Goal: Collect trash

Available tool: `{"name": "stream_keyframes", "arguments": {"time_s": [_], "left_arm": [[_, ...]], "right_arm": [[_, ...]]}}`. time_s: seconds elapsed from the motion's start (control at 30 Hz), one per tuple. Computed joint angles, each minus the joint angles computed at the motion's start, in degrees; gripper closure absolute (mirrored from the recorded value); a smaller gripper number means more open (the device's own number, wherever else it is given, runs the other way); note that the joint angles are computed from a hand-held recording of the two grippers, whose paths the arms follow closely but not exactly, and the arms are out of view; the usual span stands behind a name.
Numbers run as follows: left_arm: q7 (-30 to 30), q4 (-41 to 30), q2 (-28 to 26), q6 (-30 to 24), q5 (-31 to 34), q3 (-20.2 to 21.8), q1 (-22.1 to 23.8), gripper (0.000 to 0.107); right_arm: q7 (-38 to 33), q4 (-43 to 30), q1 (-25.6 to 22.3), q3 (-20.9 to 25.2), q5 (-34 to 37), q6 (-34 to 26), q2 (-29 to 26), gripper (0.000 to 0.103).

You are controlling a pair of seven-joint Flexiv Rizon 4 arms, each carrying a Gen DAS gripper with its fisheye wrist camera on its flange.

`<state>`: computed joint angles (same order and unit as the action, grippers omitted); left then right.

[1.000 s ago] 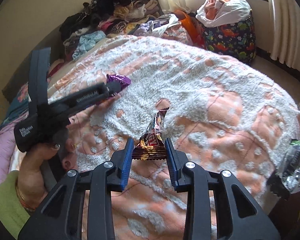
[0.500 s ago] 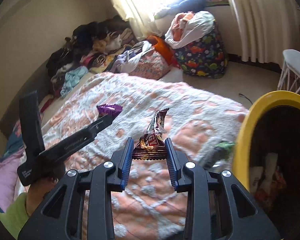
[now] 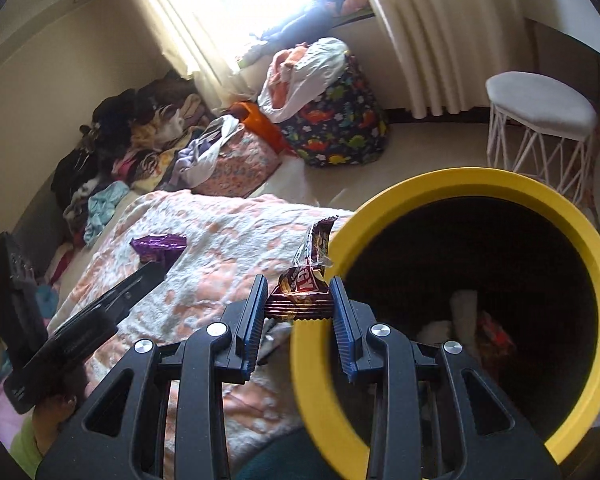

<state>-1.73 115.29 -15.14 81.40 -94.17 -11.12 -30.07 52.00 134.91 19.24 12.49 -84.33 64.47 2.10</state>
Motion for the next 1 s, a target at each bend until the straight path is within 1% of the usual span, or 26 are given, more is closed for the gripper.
{"name": "stream_keyframes", "arguments": {"time_s": [0.23,0.47,0.5,0.6,0.73,0.77,0.83,0.87,0.9,0.93,0.97,1.0], "left_arm": [[0.8,1.8,1.7,-1.9,1.8,-0.9,-1.4,0.064],[1.2,3.5,2.9,-3.7,4.7,-2.1,-2.9,0.063],[1.2,3.7,3.0,-3.8,5.1,-2.3,-3.1,0.062],[1.3,4.3,3.0,-4.4,6.7,-2.8,-3.6,0.061],[1.6,4.9,2.9,-4.8,8.1,-3.7,-4.5,0.058],[1.9,4.8,2.7,-4.7,8.2,-3.8,-4.6,0.055],[3.7,4.9,2.7,-4.5,7.0,-4.1,-5.1,0.050],[3.9,4.9,2.7,-4.4,6.8,-4.1,-5.3,0.045],[4.1,5.0,2.7,-4.2,6.4,-4.1,-5.5,0.039],[4.4,5.1,2.8,-4.1,5.8,-4.0,-5.7,0.037],[4.8,5.2,2.9,-3.9,5.0,-3.9,-5.9,0.031],[5.8,5.2,3.1,-3.5,3.7,-3.8,-6.1,0.027]], "right_arm": [[0.7,4.9,-1.1,1.1,4.2,-2.1,5.0,0.073],[1.7,9.6,-2.5,2.4,9.0,-2.1,9.8,0.071],[2.0,10.2,-2.7,2.6,9.6,-2.0,10.4,0.069],[2.1,11.5,-2.9,3.8,12.2,-3.4,12.5,0.055],[-0.1,12.7,-1.9,6.4,18.2,-7.6,15.5,0.049],[-0.7,13.0,-1.6,7.1,19.8,-8.7,16.4,0.048],[-2.5,13.2,-0.6,8.7,23.6,-11.7,18.1,0.044],[-3.6,13.2,0.0,9.6,25.6,-13.4,18.8,0.042],[-4.4,13.0,0.6,10.5,27.5,-15.5,19.5,0.039],[-5.2,12.7,1.1,11.4,28.8,-17.3,20.0,0.036],[-6.1,12.4,1.7,12.1,29.9,-19.0,20.4,0.034],[-7.0,11.9,2.3,13.0,30.9,-21.1,20.7,0.028]]}}
